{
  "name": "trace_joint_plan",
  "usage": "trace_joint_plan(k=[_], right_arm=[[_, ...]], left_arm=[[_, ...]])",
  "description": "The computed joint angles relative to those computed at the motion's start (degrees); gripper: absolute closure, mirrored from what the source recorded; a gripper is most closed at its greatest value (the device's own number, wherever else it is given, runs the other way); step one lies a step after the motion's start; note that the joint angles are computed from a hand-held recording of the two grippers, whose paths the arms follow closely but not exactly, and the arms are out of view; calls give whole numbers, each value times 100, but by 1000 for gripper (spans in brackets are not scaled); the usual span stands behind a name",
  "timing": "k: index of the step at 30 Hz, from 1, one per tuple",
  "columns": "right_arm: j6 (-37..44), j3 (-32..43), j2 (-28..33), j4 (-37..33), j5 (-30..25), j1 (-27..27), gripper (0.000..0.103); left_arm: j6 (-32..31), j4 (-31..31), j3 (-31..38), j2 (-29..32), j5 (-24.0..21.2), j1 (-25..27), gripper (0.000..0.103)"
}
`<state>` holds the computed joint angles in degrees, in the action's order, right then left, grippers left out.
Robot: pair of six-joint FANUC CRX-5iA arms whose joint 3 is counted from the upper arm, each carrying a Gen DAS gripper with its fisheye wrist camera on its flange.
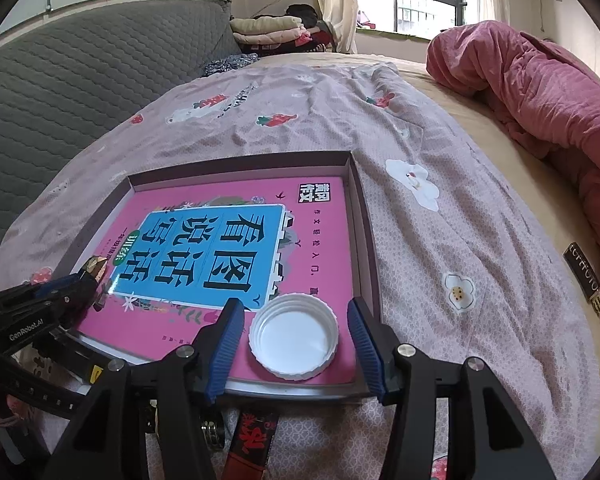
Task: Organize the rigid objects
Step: 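Open right tool releasing cap while left tool opens releasing black lighter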
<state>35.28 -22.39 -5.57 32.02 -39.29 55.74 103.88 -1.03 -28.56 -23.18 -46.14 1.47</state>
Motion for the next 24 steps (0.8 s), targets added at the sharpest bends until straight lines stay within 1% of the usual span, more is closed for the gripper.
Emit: trace_joint_plan(k=[2,4,9,10,11,13,18,24], right_arm=[[-33,-11,-10,22,2,-3,49],[-47,-15,-23,18,6,-8,49],[-121,-54,-55,89,25,-14,49],[-129,-58,-60,96,31,-15,49],[-130,-64,-69,93,47,-20,49],[-159,-101,-109,109,108,-24,49],[-302,-189,-195,242,211,-37,49],[-427,-264,-281,341,295,-72,49]], left_arm=[[-29,64,-36,-48,50,26,70],[-62,106,-68,-101,108,35,70],[62,-78,1,-146,102,-67,67],[74,-89,-9,-178,99,-77,63],[83,-94,-17,-210,113,-85,56],[40,-38,-56,-284,159,-58,52],[105,-109,-63,-459,206,-78,51],[155,-127,-73,-587,204,-64,46]])
